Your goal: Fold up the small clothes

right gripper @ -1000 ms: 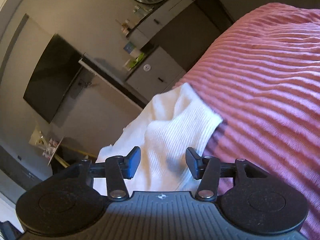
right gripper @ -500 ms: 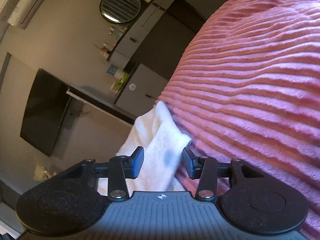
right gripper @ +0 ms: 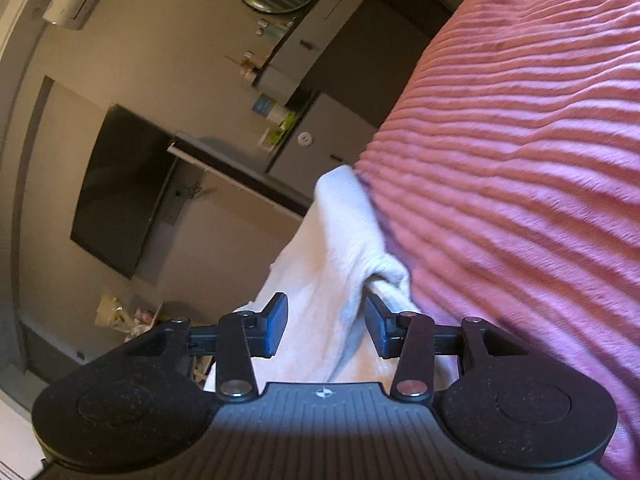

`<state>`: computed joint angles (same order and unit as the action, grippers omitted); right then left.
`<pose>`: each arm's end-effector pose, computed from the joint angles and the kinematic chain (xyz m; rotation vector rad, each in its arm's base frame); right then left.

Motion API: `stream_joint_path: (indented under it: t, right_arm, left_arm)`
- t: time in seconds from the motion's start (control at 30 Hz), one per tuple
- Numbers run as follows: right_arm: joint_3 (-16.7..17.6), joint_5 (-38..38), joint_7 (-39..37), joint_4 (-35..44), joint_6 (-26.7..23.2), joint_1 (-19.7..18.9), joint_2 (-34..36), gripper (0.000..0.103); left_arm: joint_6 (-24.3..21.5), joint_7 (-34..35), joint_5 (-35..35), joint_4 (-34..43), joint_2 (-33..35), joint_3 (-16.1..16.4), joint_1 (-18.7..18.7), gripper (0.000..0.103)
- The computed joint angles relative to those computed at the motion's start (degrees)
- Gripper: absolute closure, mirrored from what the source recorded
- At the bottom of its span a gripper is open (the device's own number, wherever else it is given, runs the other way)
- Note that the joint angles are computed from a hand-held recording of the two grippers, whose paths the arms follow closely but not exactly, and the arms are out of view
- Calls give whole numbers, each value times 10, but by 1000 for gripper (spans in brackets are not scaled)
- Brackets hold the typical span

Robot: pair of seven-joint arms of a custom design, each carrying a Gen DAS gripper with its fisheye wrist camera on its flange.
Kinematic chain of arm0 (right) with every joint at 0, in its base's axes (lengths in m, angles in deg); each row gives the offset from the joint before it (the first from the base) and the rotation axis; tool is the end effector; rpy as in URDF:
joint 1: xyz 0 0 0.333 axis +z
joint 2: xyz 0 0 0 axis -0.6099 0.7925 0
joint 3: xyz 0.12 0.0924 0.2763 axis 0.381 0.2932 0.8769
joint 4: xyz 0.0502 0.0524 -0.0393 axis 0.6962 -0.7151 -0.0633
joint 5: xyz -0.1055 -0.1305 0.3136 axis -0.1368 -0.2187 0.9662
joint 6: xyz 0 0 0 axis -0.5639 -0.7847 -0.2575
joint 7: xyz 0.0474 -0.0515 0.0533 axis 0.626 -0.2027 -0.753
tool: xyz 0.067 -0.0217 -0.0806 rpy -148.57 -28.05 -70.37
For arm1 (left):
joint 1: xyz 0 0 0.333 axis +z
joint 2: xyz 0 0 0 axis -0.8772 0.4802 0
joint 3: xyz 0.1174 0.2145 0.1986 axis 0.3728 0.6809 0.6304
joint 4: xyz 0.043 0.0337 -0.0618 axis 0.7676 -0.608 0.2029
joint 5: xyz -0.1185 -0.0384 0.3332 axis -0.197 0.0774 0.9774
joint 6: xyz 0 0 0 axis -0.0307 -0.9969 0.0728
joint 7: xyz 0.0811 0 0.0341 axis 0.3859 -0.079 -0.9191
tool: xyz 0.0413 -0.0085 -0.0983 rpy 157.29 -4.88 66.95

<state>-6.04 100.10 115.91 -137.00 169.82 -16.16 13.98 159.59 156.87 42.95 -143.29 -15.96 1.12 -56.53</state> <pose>0.6585 0.2234 0.3597 -0.6355 1.7898 -0.1727 0.7134 -0.0613 0.4102 -1.9275 1.7281 -1.0383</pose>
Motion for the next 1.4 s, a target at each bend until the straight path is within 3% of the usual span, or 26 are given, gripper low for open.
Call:
stream_joint_path:
  t: [0.2,0.27,0.37,0.4,0.5,0.63,0.7,0.8,0.83,0.87,0.93,1.03,1.13,1.2,1.27,1.4]
  right_arm:
    - [-38,25,-32,48,-43,25,27,65]
    - [-53,36,-42,62,-54,35,35,74]
    - [-77,54,-54,79,-73,52,45,93]
    - [-85,60,-58,82,-81,58,46,95]
    - [-115,88,-60,79,-90,83,45,96]
    - [-171,135,-96,75,-63,132,46,96]
    - [-193,162,-122,82,-86,151,48,96]
    - [-249,178,-123,90,-161,187,59,96]
    - [-248,168,-119,88,-166,186,58,96]
    - [-243,158,-115,84,-161,183,57,96]
    - [-228,138,-105,77,-155,170,49,96]
    - [-260,126,-84,71,-166,193,49,95]
    - [-291,113,-63,56,-171,219,45,94]
    - [-295,104,-49,41,-164,227,38,94]
    - [-299,98,-41,26,-161,235,30,94]
    - [-307,94,-40,12,-144,248,24,94]
  left_arm:
    - [-13,18,1,11,5,-4,11,84]
    - [-7,27,2,4,1,-6,14,86]
    - [5,20,20,12,3,19,-9,88]
    - [10,20,28,15,4,25,-15,88]
    - [52,27,44,13,3,28,-21,89]
    - [112,24,59,6,6,25,-20,89]
    - [79,5,68,26,16,59,-45,87]
    - [-25,-46,98,72,37,125,-88,85]
    - [-22,-33,82,59,30,118,-80,79]
    - [-9,-39,90,41,21,90,-55,76]
    - [15,-42,86,9,1,82,-40,65]
    - [32,-37,80,-21,-23,64,-16,62]
    - [21,-3,50,-26,-26,5,34,60]
    - [6,21,19,-13,-13,-33,62,60]
    - [-3,31,-9,0,0,-49,71,61]
    - [-22,79,-47,11,8,-79,83,82]
